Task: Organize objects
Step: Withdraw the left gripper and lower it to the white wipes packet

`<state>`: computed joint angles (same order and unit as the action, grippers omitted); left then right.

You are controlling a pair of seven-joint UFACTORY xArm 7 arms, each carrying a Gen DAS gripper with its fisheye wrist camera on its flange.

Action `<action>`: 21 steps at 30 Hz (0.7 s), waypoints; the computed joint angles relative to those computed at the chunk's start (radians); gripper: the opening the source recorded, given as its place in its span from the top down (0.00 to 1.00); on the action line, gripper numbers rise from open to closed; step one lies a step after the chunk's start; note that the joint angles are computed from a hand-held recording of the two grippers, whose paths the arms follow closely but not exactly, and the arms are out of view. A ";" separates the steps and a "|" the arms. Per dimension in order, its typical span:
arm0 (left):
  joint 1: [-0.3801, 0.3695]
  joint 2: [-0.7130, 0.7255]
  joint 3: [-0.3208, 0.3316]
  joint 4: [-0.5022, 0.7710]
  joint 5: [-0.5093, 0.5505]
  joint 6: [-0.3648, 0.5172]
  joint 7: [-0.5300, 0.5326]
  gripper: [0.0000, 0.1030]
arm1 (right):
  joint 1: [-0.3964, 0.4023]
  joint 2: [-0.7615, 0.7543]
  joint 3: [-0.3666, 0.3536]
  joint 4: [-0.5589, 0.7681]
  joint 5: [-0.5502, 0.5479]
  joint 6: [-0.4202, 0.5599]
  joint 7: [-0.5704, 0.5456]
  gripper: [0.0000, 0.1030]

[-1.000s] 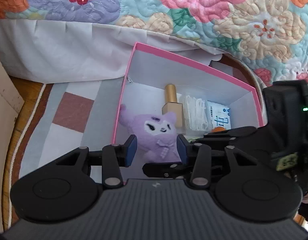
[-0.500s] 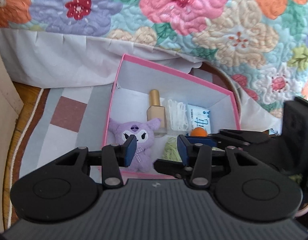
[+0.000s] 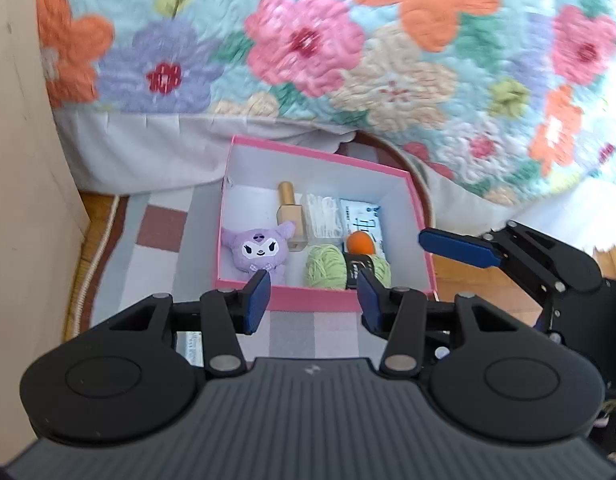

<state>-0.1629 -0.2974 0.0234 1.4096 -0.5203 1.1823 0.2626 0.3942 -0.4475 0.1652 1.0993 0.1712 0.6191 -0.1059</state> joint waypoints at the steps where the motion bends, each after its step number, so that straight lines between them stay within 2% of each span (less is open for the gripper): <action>1: 0.000 -0.026 0.008 -0.012 -0.008 0.012 0.014 0.53 | 0.005 -0.016 0.003 -0.005 0.000 0.003 -0.001 0.27; 9: 0.001 -0.168 0.069 -0.111 -0.031 0.070 0.079 0.49 | 0.046 -0.103 0.032 -0.027 0.008 0.079 0.009 0.25; 12: 0.007 -0.196 0.078 -0.167 -0.024 0.053 0.100 0.48 | 0.052 -0.111 0.046 -0.027 0.007 0.125 0.030 0.24; 17: 0.009 -0.183 0.086 -0.244 -0.014 0.031 0.131 0.47 | 0.058 -0.059 0.065 -0.035 0.011 0.153 0.058 0.24; 21: 0.028 -0.130 0.069 -0.297 0.004 -0.001 0.126 0.47 | 0.068 0.013 0.060 -0.053 0.049 0.129 0.098 0.24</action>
